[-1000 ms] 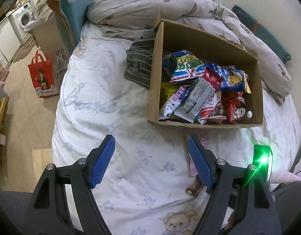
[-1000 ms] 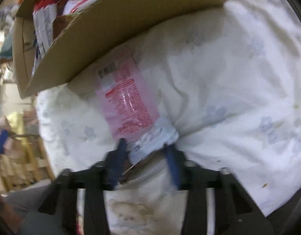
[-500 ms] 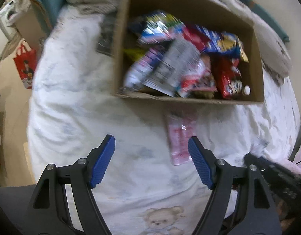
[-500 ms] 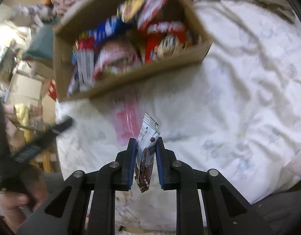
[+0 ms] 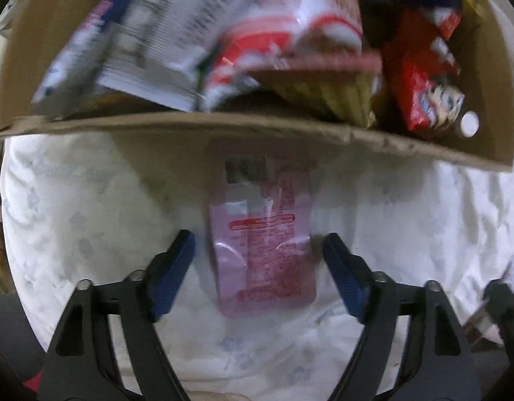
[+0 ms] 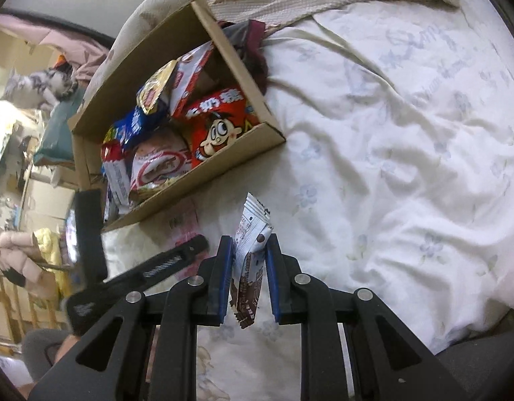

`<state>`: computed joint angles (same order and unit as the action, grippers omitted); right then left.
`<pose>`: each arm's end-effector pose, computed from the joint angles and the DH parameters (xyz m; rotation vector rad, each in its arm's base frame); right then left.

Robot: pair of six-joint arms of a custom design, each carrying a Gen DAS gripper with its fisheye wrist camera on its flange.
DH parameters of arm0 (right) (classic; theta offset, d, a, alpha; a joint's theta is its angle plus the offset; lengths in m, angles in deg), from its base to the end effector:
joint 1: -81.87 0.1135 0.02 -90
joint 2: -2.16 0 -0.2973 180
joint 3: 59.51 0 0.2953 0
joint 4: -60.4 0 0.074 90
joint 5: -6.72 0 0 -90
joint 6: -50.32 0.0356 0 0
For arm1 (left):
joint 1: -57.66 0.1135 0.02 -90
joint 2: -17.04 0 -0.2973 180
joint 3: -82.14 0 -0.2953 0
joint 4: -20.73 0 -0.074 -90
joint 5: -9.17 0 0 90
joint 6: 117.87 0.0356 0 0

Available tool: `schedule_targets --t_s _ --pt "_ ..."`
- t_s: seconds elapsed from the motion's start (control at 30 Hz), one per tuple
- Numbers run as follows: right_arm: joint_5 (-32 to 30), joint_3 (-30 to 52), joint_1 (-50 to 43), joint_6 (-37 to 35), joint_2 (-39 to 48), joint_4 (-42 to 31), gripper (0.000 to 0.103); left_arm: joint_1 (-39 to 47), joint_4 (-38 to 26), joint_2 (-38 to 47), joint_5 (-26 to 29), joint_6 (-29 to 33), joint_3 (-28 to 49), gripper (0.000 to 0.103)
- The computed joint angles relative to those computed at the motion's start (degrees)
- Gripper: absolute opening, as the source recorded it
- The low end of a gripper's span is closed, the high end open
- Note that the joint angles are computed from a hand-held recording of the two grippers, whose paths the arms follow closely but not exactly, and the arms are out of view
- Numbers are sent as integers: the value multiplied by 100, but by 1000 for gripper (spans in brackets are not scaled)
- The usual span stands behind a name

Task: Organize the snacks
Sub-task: 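Grasp pink pouch with left tool while right tool grasps small brown-white bar, then drop pink pouch into box with left tool while right tool drops brown bar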

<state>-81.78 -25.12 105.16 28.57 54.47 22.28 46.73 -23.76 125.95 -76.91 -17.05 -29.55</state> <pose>0.1661 0.0705 0.1670 1.0251 2.4494 0.5567 0.3431 -0.0687 0.0935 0.5806 2.9985 -0.1046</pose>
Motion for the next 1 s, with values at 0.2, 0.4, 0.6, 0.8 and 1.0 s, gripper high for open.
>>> schedule_targets --t_s 0.2,0.4,0.6,0.8,1.0 --pt "-60 52 -54 -75 130 274 20 -314 269 86 -300 -59 -102 96" --pt "-55 78 -59 -93 135 311 20 -609 567 -76 -442 -113 -294 78" --pt "-14 105 0 -47 147 314 20 -756 463 -357 -391 3 -372 52" --pt "36 155 100 -37 233 360 20 -490 283 -731 -294 319 -456 41" --pt "91 173 249 43 261 395 20 -181 -43 -992 -78 653 -402 30"
